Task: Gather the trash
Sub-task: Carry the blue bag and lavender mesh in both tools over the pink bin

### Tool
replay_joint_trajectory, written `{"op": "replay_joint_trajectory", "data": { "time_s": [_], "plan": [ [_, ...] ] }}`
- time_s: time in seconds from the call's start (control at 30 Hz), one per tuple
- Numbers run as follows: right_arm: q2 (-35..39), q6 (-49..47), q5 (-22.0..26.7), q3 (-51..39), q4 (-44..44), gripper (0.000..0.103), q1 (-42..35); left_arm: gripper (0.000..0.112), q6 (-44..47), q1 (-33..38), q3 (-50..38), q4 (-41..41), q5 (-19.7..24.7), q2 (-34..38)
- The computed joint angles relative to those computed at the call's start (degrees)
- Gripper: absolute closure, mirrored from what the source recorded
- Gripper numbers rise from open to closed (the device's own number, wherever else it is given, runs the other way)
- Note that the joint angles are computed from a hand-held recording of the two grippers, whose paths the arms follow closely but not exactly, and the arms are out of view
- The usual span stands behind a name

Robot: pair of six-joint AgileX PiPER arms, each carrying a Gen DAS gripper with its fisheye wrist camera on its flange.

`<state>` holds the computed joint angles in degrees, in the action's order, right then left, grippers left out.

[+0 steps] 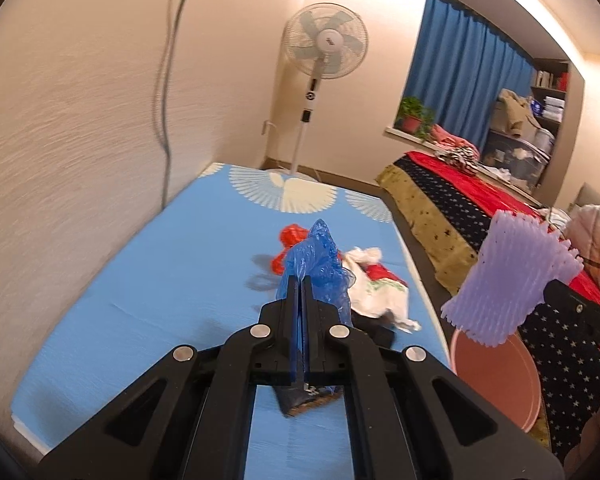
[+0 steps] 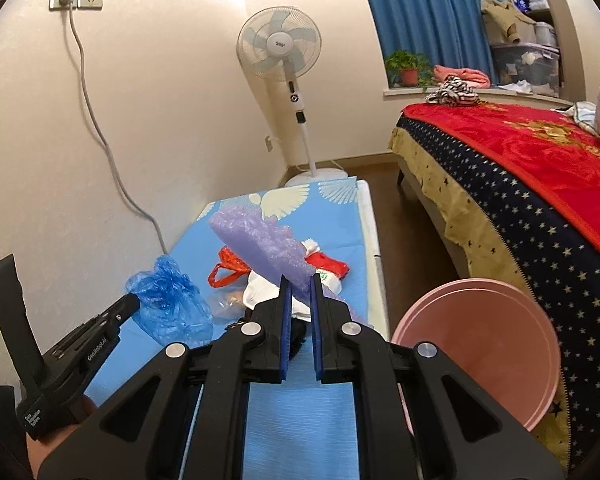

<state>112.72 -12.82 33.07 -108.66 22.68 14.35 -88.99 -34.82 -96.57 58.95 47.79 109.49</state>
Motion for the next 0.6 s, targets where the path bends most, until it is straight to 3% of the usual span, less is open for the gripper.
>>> {"op": "replay_joint_trajectory", "data": {
  "time_s": [0.6],
  "plan": [
    [-1.97, 2.57, -1.85, 2.94, -1.97, 0.094, -2.99, 0.111, 2.64, -2.07, -6.5, -0.84, -0.55, 4.49]
  ]
}}
